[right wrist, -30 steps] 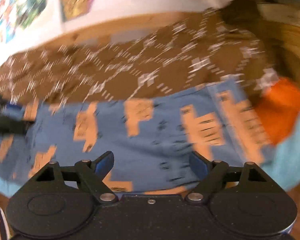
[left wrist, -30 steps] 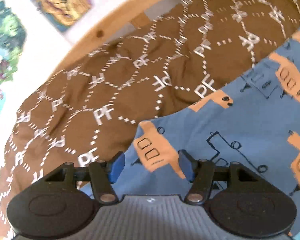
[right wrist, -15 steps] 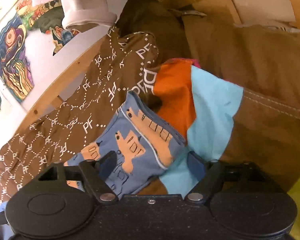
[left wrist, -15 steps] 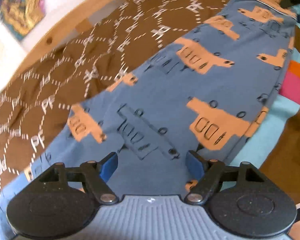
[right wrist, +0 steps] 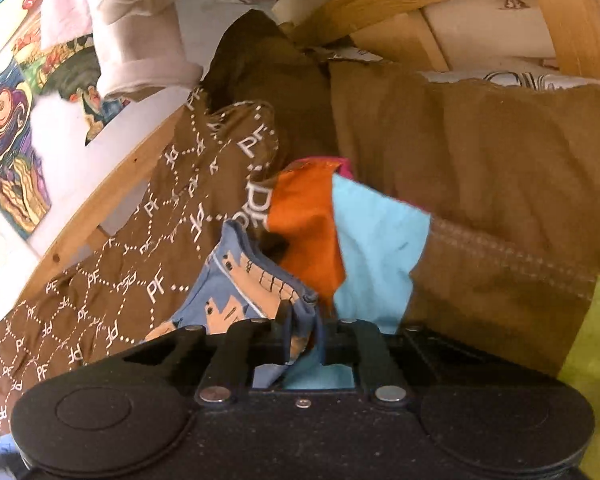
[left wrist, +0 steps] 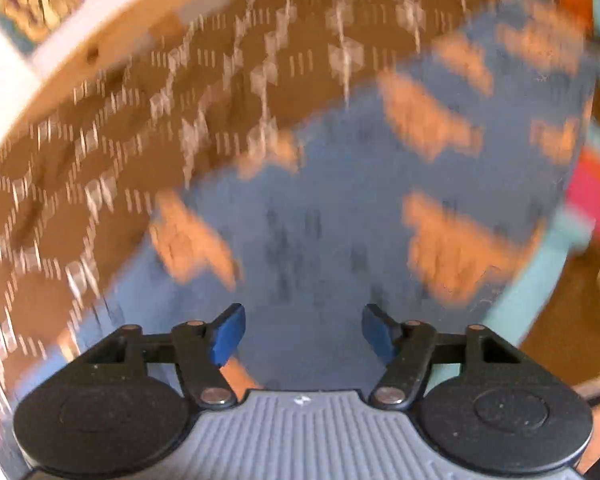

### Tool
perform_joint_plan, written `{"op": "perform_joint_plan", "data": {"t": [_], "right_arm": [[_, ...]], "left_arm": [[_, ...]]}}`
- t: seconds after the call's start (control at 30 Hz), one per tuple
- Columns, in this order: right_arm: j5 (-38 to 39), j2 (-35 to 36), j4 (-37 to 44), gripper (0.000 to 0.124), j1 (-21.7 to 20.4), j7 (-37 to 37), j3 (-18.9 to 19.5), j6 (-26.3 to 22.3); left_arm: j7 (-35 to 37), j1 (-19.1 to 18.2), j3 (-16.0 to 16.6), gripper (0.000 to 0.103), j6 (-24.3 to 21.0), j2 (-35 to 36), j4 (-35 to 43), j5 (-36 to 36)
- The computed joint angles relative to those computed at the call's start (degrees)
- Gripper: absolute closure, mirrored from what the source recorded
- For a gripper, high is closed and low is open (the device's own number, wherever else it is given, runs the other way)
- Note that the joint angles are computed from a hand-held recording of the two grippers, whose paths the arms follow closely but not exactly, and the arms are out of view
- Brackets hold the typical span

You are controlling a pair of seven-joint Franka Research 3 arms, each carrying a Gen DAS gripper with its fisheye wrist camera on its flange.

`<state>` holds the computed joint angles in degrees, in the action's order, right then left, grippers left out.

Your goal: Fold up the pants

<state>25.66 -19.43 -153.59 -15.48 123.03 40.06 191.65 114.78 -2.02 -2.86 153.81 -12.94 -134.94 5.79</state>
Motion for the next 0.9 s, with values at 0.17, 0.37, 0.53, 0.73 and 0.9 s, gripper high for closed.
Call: {"op": "perform_joint_plan", "data": {"t": [0.17, 0.37, 0.53, 0.73, 0.9], "right_arm": [[0.2, 1.4, -0.5, 0.089, 6.1, 1.5, -5.7, 0.7], [3.5, 1.4, -0.3, 0.083, -2.1, -3.0, 4.7, 4.2], [5.1, 3.2, -1.0, 0.085, -2.7, -9.0, 6.2, 8.9], [4.9, 6.0, -1.7, 0.090, 5.1, -8.9, -1.9, 13.3], [4.8, 7.4, -1.8, 0.094, 9.9, -9.4, -6.9, 14.9]], "left_arm": [[14.5, -6.6, 1.3, 0.016, -4.4, 7.5, 15.3, -22.6], [14.3, -7.7, -6.5, 0.016, -7.1, 22.6, 32.4, -26.7], [3.8, -12.0, -7.4, 0.030, -6.6, 32.1, 39.8, -11.1], [-5.8, -12.2, -8.2, 0.030, -8.6, 36.3, 44.0, -2.3], [-15.7, -12.0, -8.0, 0.026, -8.4, 32.5, 40.1, 3.7]]}}
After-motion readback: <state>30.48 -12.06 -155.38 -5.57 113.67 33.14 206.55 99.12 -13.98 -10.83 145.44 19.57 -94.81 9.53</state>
